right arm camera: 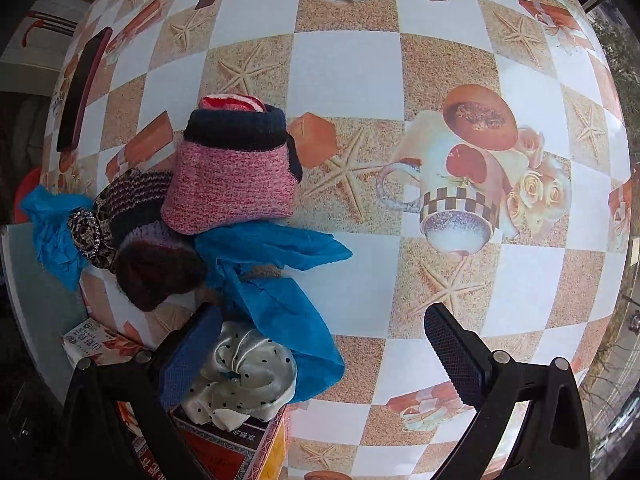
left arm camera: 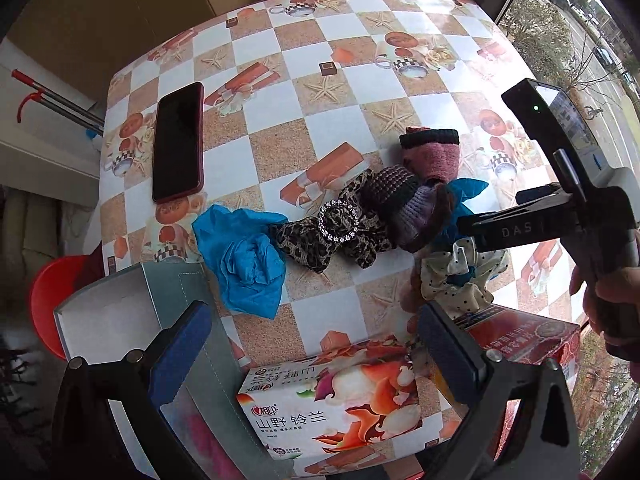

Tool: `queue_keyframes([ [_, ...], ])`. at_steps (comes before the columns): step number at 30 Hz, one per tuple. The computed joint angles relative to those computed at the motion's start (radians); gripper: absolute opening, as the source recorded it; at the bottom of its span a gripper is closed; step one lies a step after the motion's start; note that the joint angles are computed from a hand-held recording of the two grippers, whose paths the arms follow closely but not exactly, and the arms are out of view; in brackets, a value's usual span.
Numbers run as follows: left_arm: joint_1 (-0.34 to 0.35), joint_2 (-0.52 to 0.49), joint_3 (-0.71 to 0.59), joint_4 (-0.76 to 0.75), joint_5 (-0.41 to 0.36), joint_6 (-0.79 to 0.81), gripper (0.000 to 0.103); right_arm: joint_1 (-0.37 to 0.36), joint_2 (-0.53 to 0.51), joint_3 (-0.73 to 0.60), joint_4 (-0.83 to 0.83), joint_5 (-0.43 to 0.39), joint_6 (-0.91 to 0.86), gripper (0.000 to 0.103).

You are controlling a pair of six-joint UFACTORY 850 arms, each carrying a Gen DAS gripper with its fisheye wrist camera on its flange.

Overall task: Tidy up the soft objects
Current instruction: 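Move both tools back toward the remaining pile of soft items, then grasp the pink knit beanie with the left tool while the right tool grasps the blue glove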

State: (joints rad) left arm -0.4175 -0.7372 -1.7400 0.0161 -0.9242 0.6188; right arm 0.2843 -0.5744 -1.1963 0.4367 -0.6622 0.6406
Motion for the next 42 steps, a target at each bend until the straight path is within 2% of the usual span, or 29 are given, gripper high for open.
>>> queue_keyframes([
  [3, -0.018, -0.035, -0.047, 0.007, -0.035, -0.013, 0.103, 0.009, -0.048, -0.029, -0.073, -0.042, 0.052, 0.102],
  [6, -0.040, -0.073, -0.104, -0.014, -0.067, -0.002, 0.103, 0.016, -0.026, 0.009, -0.132, -0.026, 0.128, 0.103],
  [10, -0.088, -0.141, -0.196, -0.043, -0.115, 0.032, 0.103, 0.009, 0.053, 0.134, -0.147, 0.006, 0.212, 0.103],
  [13, -0.130, -0.215, -0.286, -0.058, -0.180, 0.038, 0.103, -0.003, 0.138, 0.262, -0.124, 0.035, 0.276, 0.103],
  [17, -0.182, -0.291, -0.357, -0.033, -0.203, 0.029, 0.103, -0.009, 0.253, 0.421, -0.117, 0.020, 0.402, 0.103],
  [18, -0.192, -0.311, -0.376, -0.019, -0.210, 0.019, 0.103, -0.009, 0.292, 0.465, -0.090, 0.044, 0.420, 0.103],
  [22, -0.213, -0.400, -0.486, -0.008, -0.275, -0.029, 0.103, 0.012, 0.471, 0.621, 0.026, 0.247, 0.495, 0.103],
  [24, -0.222, -0.431, -0.521, 0.005, -0.291, -0.049, 0.103, 0.023, 0.492, 0.630, -0.010, 0.271, 0.574, 0.103],
  [27, -0.237, -0.453, -0.538, 0.030, -0.278, -0.065, 0.103, 0.021, 0.462, 0.607, -0.033, 0.263, 0.625, 0.103],
  [31, -0.244, -0.506, -0.609, 0.025, -0.307, -0.089, 0.103, -0.013, 0.400, 0.584, -0.007, 0.247, 0.586, 0.103],
  [33, -0.250, -0.527, -0.634, 0.034, -0.312, -0.100, 0.103, -0.038, 0.362, 0.559, -0.028, 0.212, 0.559, 0.103],
  [35, -0.253, -0.550, -0.666, 0.047, -0.326, -0.111, 0.103, -0.040, 0.370, 0.569, -0.053, 0.208, 0.560, 0.103],
  [37, -0.252, -0.564, -0.688, 0.050, -0.340, -0.115, 0.103, -0.021, 0.403, 0.570, -0.127, 0.231, 0.621, 0.103],
  [40, -0.247, -0.559, -0.680, 0.052, -0.338, -0.103, 0.102, 0.032, 0.481, 0.579, -0.232, 0.315, 0.664, 0.103],
  [42, -0.248, -0.567, -0.689, 0.059, -0.350, -0.092, 0.098, 0.066, 0.479, 0.542, -0.287, 0.301, 0.636, 0.103],
])
